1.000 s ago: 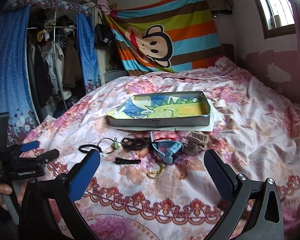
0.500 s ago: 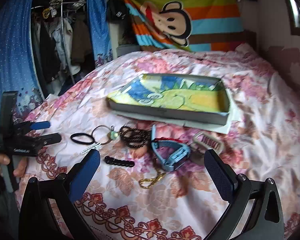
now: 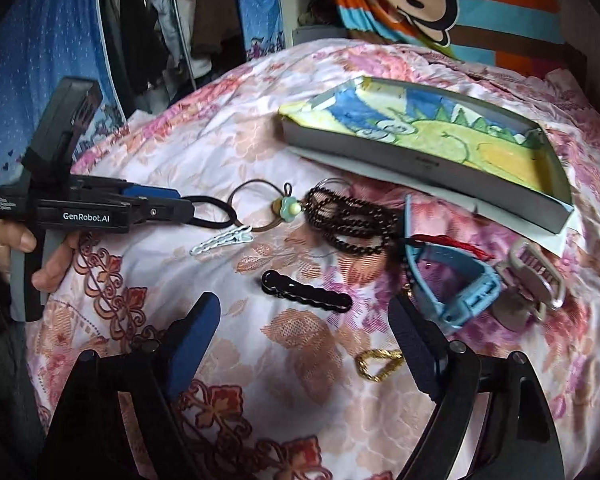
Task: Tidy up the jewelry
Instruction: 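Grasp the black hair tie with the left tool while the right tool grasps the black beaded clip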
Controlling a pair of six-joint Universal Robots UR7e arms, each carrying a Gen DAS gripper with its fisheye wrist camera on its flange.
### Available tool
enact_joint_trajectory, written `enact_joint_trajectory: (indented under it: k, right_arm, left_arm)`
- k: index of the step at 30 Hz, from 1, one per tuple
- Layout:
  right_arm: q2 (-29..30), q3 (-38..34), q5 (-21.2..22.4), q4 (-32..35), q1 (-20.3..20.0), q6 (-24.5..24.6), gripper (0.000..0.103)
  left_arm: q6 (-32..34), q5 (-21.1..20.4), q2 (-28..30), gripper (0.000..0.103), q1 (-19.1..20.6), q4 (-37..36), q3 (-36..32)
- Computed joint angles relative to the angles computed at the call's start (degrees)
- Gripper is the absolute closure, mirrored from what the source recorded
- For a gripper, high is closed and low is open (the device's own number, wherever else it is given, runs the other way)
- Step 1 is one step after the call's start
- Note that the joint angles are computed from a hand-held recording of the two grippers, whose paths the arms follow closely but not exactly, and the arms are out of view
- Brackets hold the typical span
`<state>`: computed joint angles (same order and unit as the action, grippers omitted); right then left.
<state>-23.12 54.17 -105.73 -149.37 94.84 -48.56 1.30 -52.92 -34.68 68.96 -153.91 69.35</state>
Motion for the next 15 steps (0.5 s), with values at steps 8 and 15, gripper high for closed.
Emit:
enact_joint_trajectory:
  k: [8, 15]
  right_arm:
    - [3.17, -4.61, -2.04, 1.58, -0.21, 5.35, 0.033]
    - [3.85, -5.27, -1.81, 2.17, -0.28, 4.81, 0.047]
  left_arm:
    - [0.37, 3.74, 1.13, 0.077, -0.55, 0.35, -0.67]
    - [-0.29, 4.4, 1.25, 0.084, -0.48, 0.02, -0.74]
